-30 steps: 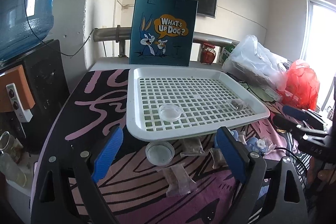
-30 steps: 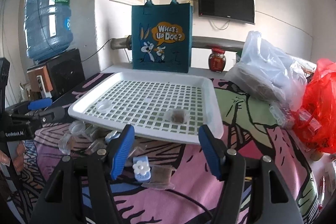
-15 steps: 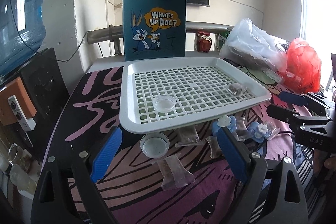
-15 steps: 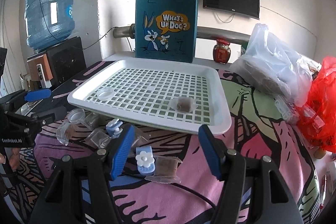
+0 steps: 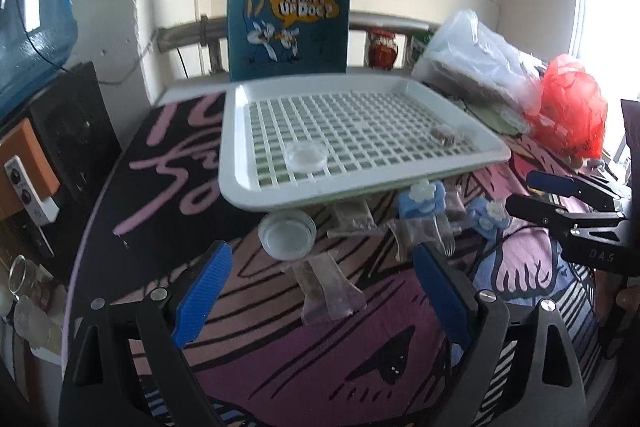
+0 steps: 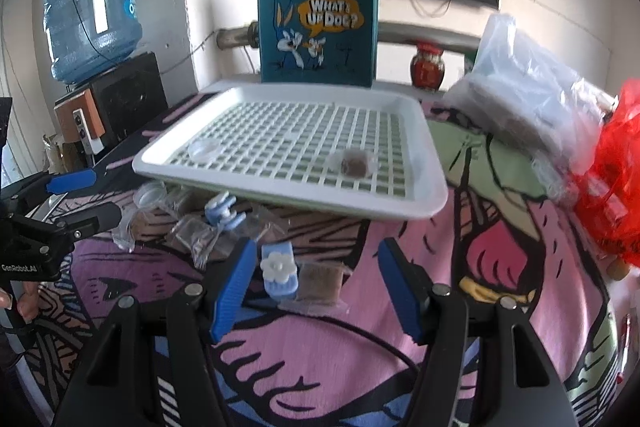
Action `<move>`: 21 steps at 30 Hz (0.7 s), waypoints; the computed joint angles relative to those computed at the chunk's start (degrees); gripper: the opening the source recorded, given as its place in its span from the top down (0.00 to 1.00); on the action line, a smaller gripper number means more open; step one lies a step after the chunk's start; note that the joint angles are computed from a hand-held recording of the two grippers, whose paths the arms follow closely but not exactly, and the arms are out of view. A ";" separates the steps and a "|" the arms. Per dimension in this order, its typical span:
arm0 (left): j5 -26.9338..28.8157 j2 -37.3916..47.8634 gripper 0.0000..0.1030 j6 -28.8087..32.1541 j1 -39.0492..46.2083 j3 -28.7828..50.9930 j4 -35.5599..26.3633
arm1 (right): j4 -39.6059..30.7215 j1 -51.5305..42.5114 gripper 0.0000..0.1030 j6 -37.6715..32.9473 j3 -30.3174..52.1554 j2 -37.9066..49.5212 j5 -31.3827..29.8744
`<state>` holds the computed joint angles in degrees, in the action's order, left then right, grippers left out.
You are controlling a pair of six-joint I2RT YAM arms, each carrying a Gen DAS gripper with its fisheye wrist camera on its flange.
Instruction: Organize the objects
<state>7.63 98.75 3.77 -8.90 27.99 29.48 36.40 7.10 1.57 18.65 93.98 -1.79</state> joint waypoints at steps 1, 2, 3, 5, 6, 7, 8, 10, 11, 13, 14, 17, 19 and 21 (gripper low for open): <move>-0.57 0.37 0.10 0.11 -0.35 0.43 -0.50 | -0.82 -0.36 0.39 0.06 0.45 0.29 -0.57; -1.60 0.69 0.10 0.30 -0.94 0.75 -0.89 | -1.39 -0.65 0.39 0.11 0.75 0.54 -1.02; -1.94 0.86 0.10 0.55 -1.17 0.82 -0.97 | -2.10 -0.95 0.39 0.15 1.20 0.90 -1.58; -2.39 0.90 0.10 0.89 -1.64 0.84 -1.14 | -2.94 -1.19 0.39 0.06 1.67 1.21 -1.99; -2.64 0.97 0.10 0.96 -1.80 0.94 -1.35 | -3.45 -1.10 0.39 -0.04 1.98 1.50 -2.22; -2.99 1.22 0.10 0.93 -1.93 1.27 -1.81 | -3.99 -0.94 0.39 -0.06 2.25 1.65 -2.18; -3.11 1.46 0.10 0.90 -1.90 1.63 -2.33 | -5.02 -0.74 0.39 -0.06 2.85 2.03 -1.80; -3.20 2.20 0.10 0.69 -1.65 2.77 -3.82 | -6.44 -0.61 0.39 -0.02 3.64 2.55 -1.57; -2.98 2.54 0.10 0.47 -1.37 3.30 -4.56 | -6.88 -0.59 0.39 0.01 3.82 2.67 -1.43; -2.68 2.92 0.10 0.04 -0.87 3.73 -4.98 | -5.81 -0.71 0.39 0.35 2.83 1.87 -1.03; -2.36 3.00 0.10 -0.33 -0.55 3.80 -4.99 | -4.44 -0.85 0.39 0.70 1.80 1.19 -0.52; -2.07 3.53 0.10 -1.26 -0.04 4.32 -5.23 | -2.57 -1.87 0.39 2.22 0.55 0.46 0.79; -2.67 4.08 0.10 -1.38 -0.28 4.93 -5.94 | -4.57 -2.68 0.39 3.63 1.77 1.09 2.19; -3.26 4.66 0.10 -1.36 -0.48 5.57 -6.62 | -6.46 -4.03 0.39 4.08 3.06 2.12 1.28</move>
<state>4.37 103.41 2.41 -9.38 33.56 22.86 29.94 3.07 5.64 21.70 96.10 -0.51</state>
